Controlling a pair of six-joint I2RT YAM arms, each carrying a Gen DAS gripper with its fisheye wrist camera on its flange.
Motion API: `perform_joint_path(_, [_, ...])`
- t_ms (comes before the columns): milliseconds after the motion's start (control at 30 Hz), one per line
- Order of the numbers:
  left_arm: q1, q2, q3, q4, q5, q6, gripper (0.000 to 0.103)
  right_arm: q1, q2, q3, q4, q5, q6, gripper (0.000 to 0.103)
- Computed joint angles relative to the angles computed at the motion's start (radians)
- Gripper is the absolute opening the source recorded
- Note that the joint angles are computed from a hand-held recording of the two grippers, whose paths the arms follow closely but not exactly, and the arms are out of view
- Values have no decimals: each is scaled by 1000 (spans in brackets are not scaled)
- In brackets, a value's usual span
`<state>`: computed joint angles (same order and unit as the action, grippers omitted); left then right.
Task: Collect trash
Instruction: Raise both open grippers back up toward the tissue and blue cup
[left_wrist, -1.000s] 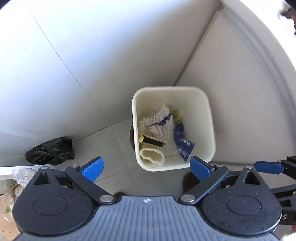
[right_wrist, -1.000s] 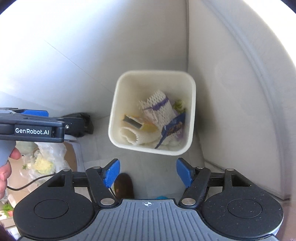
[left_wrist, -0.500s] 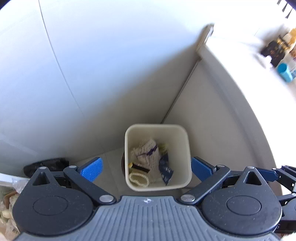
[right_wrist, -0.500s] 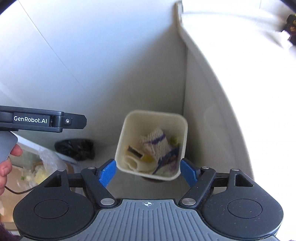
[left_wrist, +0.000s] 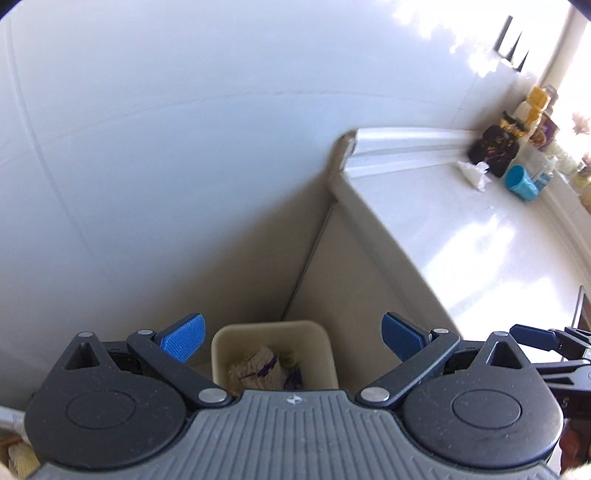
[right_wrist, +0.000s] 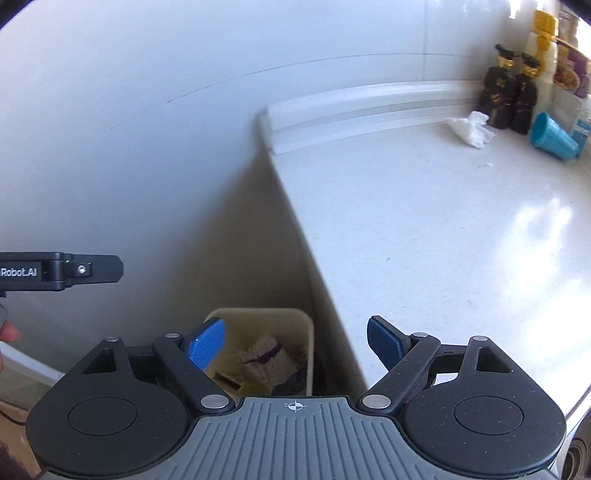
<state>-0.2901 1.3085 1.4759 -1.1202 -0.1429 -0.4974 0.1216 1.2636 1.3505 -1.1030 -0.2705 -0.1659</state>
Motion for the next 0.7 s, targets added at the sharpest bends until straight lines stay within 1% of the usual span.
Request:
perform_joint_path(100, [-23, 49, 44, 44, -4, 26, 102, -88, 13, 6, 41, -14, -9, 90])
perform_joint_path(167, [-40, 87, 81, 65, -5, 47, 102, -184, 41, 48, 39, -43, -48, 90])
perform_joint_path(233, [-59, 132, 123, 85, -6, 65, 102, -237, 60, 55, 67, -49, -59, 91])
perform_joint_path(333, [-86, 211, 191, 115, 3, 95, 102, -326, 127, 119, 93, -58, -80, 91])
perform_joint_path(533, [-136, 401, 363, 147, 24, 139, 102, -454, 262, 226, 185, -71, -95, 95])
perform_joint_path(633, [-159, 497, 467, 141, 29, 156, 102, -501, 339, 297, 223, -83, -96, 96])
perform_joint_path(700, [-175, 563, 533, 157, 27, 171, 102, -520, 397, 345, 253, -85, -93, 97])
